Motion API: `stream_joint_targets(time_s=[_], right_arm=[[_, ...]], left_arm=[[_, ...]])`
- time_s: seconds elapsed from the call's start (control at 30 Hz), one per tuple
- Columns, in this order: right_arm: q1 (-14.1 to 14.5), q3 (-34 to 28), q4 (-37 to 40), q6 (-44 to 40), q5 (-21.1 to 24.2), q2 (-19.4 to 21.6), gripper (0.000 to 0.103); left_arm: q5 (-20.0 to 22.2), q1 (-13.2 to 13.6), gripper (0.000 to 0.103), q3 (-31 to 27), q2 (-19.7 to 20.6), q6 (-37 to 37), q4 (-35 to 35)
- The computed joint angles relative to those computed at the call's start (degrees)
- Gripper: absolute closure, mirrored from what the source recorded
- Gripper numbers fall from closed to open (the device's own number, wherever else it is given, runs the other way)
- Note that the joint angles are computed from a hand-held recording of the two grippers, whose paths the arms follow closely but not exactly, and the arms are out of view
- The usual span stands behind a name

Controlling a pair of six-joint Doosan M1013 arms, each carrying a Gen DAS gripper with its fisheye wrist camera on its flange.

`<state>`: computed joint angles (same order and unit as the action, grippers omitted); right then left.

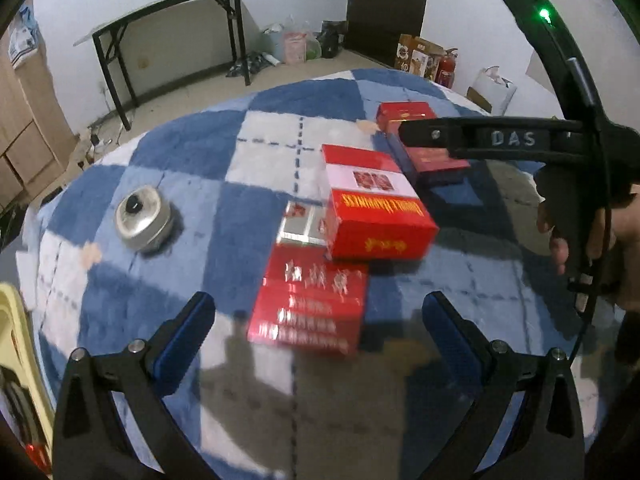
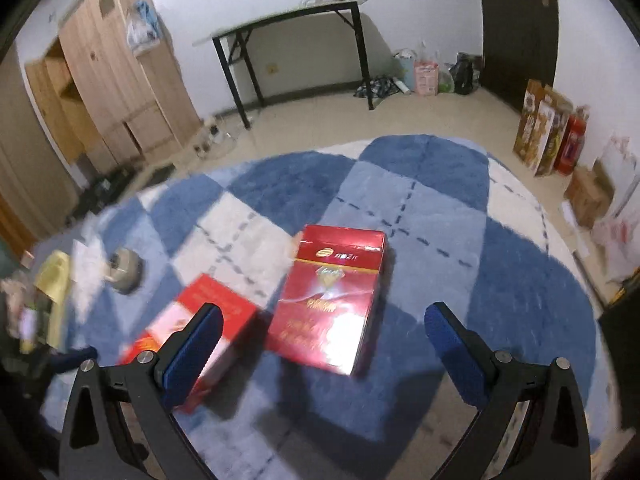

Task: Organize rigid objects
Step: 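Grasp a red-and-silver pack with the left tool while the right grasps a red Diamond pack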

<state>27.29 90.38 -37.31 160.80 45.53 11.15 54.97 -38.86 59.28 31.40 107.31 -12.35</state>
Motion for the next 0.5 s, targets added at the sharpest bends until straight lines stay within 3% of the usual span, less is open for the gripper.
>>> stream_joint_targets(time_s=[0.1,0.13,0.17,0.2,0.23,0.27,0.3,0.5], right_arm=[[-1.2,-1.7,0.6,-1.2,1.0,1.8,0.002],[-1.7,-1.8,1.5,-1.6,0.7,2.3,0.007],[-2.3,-1.9,3.0,-2.4,0.3,2.8,0.014],[-2.5,-2.1,3.6,-2.7,0.7,3.2,0.016],[-2.7,-2.2,3.3,-2.7,0.3,3.7,0.020],[-2.5,-1.9,1.9,-2.3,-0.4,3.6,0.033],[-2.3,-1.8,1.4,-3.3,-0.9,3.7,0.038],[-1.4,-1.0,-1.3,-4.6,-1.1,3.1,0.039]], left_arm=[[0.7,0.6,0.001,-1.7,1.4,1.4,-4.4],[-0.1,0.7,0.004,-1.5,1.6,1.4,-5.4],[-0.6,0.7,0.028,-1.3,1.6,1.8,-6.3],[-0.8,0.6,0.043,-1.5,1.8,1.2,-5.6],[-1.5,0.4,0.043,-0.9,1.5,-0.2,-4.6],[-2.1,0.3,0.043,-0.3,1.2,-0.3,-5.0],[-2.0,0.5,0.043,0.0,0.9,0.3,-6.1],[-3.9,0.3,0.043,3.5,-2.9,-5.6,-0.5]])
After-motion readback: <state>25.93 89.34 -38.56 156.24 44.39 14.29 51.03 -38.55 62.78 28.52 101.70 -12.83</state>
